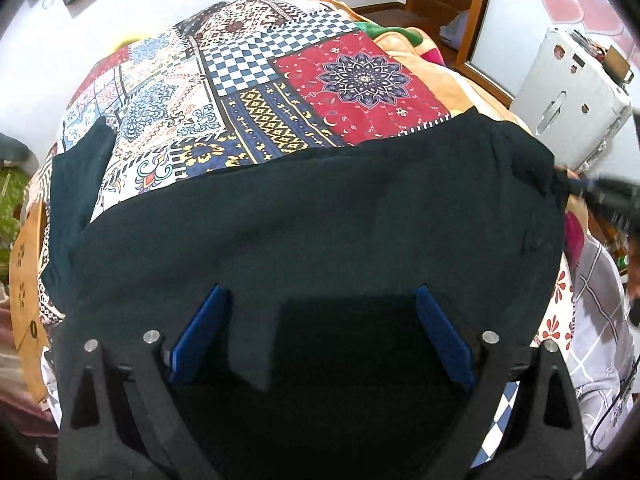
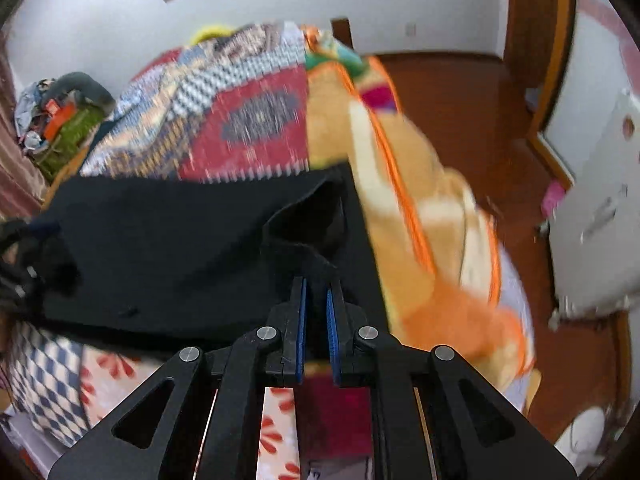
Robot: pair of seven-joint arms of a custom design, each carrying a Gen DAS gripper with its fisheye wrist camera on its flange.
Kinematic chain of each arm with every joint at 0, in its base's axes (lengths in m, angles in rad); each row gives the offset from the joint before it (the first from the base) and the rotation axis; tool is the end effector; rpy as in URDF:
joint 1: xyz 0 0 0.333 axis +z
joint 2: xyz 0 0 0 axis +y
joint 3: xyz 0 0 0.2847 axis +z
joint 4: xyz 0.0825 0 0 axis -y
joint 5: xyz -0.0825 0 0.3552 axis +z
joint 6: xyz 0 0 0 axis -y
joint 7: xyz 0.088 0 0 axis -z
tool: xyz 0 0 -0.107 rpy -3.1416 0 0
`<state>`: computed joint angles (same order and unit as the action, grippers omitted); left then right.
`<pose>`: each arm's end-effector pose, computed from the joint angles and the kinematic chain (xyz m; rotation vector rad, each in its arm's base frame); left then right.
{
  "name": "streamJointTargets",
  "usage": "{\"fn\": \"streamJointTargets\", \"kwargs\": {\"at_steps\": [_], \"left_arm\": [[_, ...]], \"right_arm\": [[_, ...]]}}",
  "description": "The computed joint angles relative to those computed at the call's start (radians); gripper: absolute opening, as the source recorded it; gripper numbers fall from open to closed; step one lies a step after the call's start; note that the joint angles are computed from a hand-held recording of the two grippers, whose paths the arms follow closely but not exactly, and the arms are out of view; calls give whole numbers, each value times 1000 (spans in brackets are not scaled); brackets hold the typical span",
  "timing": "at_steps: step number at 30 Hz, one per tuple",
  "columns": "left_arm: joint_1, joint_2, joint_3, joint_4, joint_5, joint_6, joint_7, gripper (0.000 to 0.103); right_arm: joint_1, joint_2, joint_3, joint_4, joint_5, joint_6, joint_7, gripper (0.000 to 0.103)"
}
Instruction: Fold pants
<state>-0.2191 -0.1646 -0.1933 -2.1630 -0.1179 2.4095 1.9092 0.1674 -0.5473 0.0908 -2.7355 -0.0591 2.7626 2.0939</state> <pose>0.4711 -0.2109 0.4906 -1.2314 2.5908 -0.4991 0.3783 0.1023 0.4377 -1.6419 2.0407 -0.4034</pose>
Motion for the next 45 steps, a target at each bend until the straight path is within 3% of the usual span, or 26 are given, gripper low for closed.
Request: {"fn": "streamJointTargets", "kwargs": {"at_steps": [6,7,8,9,13,17,19,23,28,33,34,38,42,45], "left_arm": [[14,-40,25,-9,-36,29,14,96],[21,-51,35,-11,-46,39,18,96],[28,-61,44,-12,-54,47,21,96],[36,-70,52,-14,-59,54,21,96],[89,-99,100,-7,-77,87,29,96],[162,-116,139,-5,-58,133,8,98],[204,-111,159,0,-45,150,-8,99],[279,-85,192,4,-16,153,-35,99],[352,-34,225,2,-3,129,-9,99],[401,57,262,35,-119,28,98,98],[412,72,260,40,-127,19,108,93],[454,157,249,97,-161,-52,125,78],[499,234,240,170,-269,-169,150,76],[511,221,224,143,-281,-154,189,76]], "right_arm": [[-16,-60,43,-52,-11,-21,90,16],[-18,-67,44,-47,-17,-40,97,22],[-39,-78,65,-30,-40,-84,118,36],[-64,-90,95,-11,-77,-127,143,41],[-86,-126,140,54,-195,-175,186,45],[-68,-81,151,163,-268,-145,171,54],[-55,-28,157,225,-298,-104,153,55],[-80,135,231,398,-429,-39,196,57],[11,391,218,626,-466,4,144,57],[105,641,194,844,-451,24,51,57],[117,679,195,874,-411,21,5,57],[149,859,227,1080,-223,-86,-209,57],[211,1042,212,1354,-164,-268,-335,57],[248,1167,195,1555,-111,-371,-402,57]]}}
